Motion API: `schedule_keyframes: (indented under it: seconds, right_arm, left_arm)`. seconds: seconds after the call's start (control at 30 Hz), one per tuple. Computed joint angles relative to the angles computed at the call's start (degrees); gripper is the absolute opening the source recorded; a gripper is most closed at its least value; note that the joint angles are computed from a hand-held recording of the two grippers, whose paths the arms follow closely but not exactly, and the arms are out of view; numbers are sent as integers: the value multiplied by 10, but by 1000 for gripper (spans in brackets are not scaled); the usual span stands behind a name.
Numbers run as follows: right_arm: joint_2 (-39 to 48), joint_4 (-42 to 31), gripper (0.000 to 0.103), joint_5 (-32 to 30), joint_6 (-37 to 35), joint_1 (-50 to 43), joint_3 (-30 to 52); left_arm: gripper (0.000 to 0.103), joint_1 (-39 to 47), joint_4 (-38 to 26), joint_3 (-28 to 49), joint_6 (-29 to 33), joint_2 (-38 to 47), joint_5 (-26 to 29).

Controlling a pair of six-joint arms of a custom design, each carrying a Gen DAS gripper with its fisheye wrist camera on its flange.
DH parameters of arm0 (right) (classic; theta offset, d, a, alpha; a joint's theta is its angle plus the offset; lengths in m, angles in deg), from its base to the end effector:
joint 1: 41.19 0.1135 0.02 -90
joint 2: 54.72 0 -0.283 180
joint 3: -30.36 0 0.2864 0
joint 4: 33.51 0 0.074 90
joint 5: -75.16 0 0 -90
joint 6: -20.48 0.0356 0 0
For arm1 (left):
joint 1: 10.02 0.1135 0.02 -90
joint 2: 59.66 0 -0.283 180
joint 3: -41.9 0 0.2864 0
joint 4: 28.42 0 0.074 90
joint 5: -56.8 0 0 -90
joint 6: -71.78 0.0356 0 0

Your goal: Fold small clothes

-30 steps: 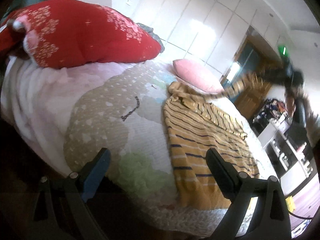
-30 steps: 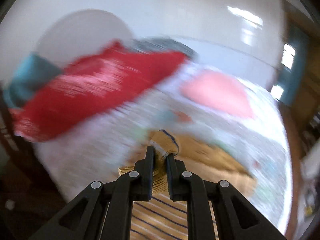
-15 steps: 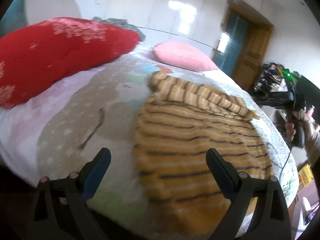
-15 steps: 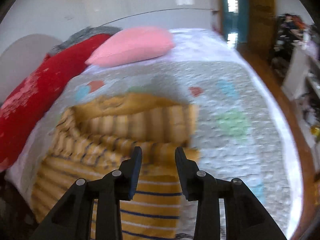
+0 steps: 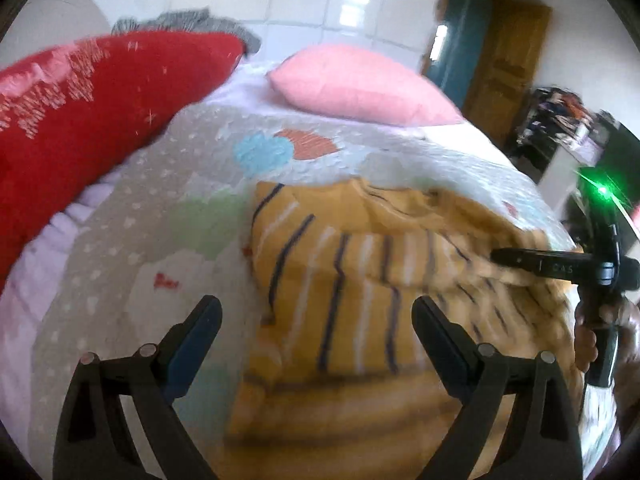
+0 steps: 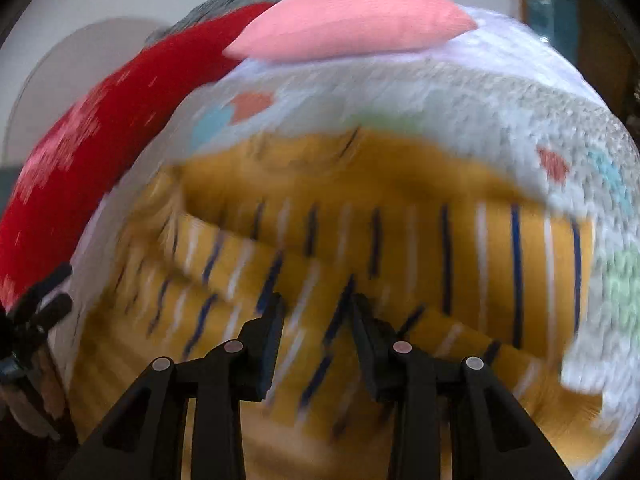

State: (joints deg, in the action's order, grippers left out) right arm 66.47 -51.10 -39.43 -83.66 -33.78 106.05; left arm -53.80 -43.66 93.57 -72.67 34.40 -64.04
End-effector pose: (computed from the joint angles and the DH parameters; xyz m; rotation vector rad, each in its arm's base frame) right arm 0.4101 0.0683 0.0565 -0.6197 2.5307 0.5295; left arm 0.2347 -0.1996 0.1144 -0.4104 2.3485 -0.0924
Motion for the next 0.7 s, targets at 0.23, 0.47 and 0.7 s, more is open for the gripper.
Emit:
schedule_keyframes:
  seconds: [0.23, 0.47, 0.7]
  right_arm:
    - [69, 23, 37, 11, 92, -3, 84]
    - [-81, 83, 53, -79, 73, -82, -68]
    - [-150, 52, 53, -88, 10, -164, -130]
  left_arm:
    - [95, 24, 113, -63, -8, -12, 74]
    - [95, 10, 186, -57, -42, 61, 142]
    - [10, 78, 193, -62, -107, 62, 138]
